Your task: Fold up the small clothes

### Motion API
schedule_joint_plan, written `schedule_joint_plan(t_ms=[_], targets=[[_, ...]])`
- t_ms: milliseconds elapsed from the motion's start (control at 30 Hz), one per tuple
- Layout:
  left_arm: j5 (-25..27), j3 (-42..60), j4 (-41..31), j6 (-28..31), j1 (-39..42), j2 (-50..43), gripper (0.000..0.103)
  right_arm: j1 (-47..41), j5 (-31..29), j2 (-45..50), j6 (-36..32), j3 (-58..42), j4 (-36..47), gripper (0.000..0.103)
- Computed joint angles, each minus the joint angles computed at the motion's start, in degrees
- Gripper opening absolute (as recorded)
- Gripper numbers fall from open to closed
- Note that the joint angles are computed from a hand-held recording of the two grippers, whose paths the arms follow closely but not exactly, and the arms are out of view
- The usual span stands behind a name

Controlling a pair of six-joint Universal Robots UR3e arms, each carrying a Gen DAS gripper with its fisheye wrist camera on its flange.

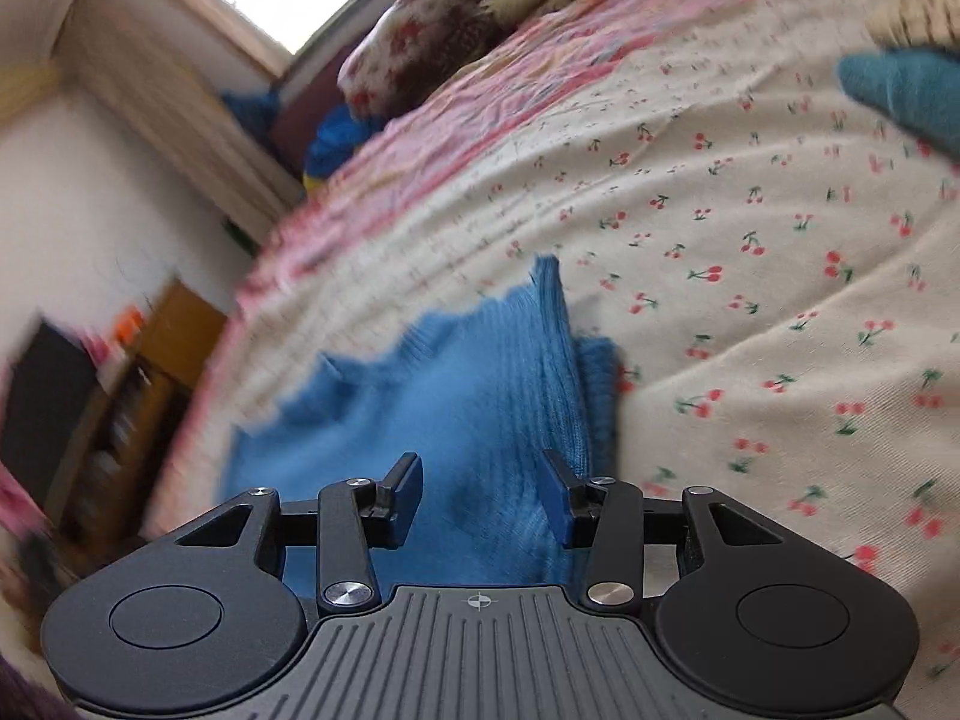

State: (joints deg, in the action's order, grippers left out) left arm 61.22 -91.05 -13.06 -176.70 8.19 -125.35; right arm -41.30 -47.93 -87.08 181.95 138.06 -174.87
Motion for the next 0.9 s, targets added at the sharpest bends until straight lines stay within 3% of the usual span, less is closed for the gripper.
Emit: schedule_joint_plan(t_ms=[100,367,500,900], targets=[[1.14,-3.83,1.70,-0.33,0.76,2.33,0.016,3.27,-5.72,-0.27,0.54,-0.02,-3.22,0.038],[-1.51,-15.67,6.06,-0.85,4.00,10.80,0.016,7.21,-10.81,-5.87,-0.31,0.68,-3.47,0.040],[-2.63,-21.51,7.85,0.17,5.60,13.82,0.017,12.17,-18.84,-2.83,-1.71,-2.15,-1.35,0.040],[-7.63,-28.04,11.19,1.77,9.83,12.89,0.023,19.34,-27.67,-6.27,-0.41,-3.26,0.71,0.041]])
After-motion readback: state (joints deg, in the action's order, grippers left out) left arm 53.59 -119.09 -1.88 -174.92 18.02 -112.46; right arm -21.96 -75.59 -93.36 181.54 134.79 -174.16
